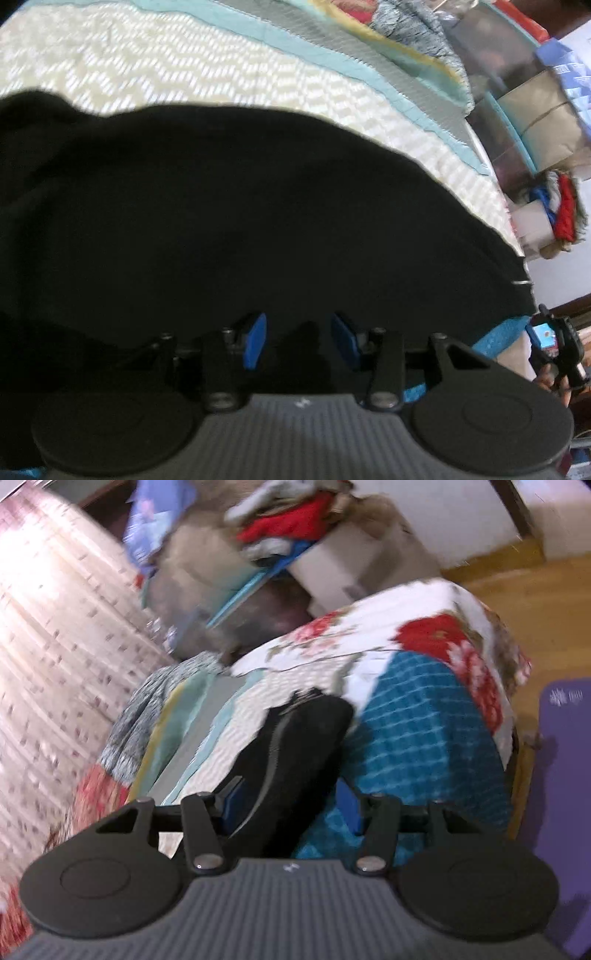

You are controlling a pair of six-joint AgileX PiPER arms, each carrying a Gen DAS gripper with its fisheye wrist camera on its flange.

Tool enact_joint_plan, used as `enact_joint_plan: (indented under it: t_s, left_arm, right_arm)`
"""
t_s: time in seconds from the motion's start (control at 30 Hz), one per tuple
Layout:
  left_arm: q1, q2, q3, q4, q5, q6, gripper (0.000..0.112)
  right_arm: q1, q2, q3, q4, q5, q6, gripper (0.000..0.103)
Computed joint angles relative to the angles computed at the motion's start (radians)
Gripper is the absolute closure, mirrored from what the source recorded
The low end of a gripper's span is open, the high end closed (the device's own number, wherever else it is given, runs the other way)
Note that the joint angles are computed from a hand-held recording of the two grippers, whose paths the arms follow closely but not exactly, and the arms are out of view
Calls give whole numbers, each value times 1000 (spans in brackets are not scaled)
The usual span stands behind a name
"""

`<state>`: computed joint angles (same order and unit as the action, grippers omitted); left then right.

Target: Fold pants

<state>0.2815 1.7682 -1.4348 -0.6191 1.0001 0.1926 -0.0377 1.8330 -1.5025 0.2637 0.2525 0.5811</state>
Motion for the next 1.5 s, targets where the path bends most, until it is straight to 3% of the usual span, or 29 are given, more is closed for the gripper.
enact_joint_plan:
  t_s: [0.1, 0.27, 0.33, 0.4, 0.5, 0.73, 0.97, 1.1, 1.17, 1.23, 1.27, 1.3, 1.37, 1.43, 1.47, 1.5]
  left_arm:
    - [4, -16, 4, 13, 6, -26, 72]
    - [-11, -21, -3, 51, 4, -83, 72]
    - [-24, -23, -14, 71, 7, -104, 70]
    - [-35, -23, -22, 81, 6, -117, 69]
    - [-35, -20, -38, 70, 8, -116, 69]
    - [42, -88, 24, -16, -15, -21, 69]
    - [127, -151, 122, -97, -6, 61, 69]
    - [177, -178, 176, -146, 6, 114, 69]
    - [207, -198, 199, -180, 14, 156, 69]
    - [254, -222, 225, -218, 29, 211, 64]
    - [278, -231, 237, -233, 39, 235, 63]
    - [304, -238, 250, -251, 52, 260, 63]
    - [328, -236, 258, -273, 63, 282, 63]
    - [338, -234, 267, -291, 65, 289, 63]
    - [345, -234, 274, -303, 68, 297, 63]
    - [351, -234, 281, -316, 73, 310, 63]
  right_arm:
    - [-39, 61, -41, 261, -11, -259, 47]
    - [-51, 165, -141, 343, -5, -359, 49]
    - [-50, 196, -191, 302, 11, -311, 56]
    - [-56, 226, -270, 238, 85, -246, 84]
    - [-46, 210, -311, 229, 131, -278, 88]
    - [61, 101, -349, 207, 195, -541, 89]
    - [303, 23, -287, 89, 269, -807, 89]
    - [474, 150, -378, -276, 473, -719, 81]
    - [543, 133, -301, -472, 432, -656, 78]
    - [568, 100, -268, -545, 418, -650, 66]
    - [565, 81, -265, -521, 426, -653, 48]
    - [553, 49, -251, -457, 421, -683, 39]
    - [518, 1, -233, -296, 427, -797, 39]
    - [503, -21, -227, -238, 424, -835, 41]
    - [494, -20, -240, -199, 428, -848, 46]
    - [478, -21, -252, -146, 432, -849, 59]
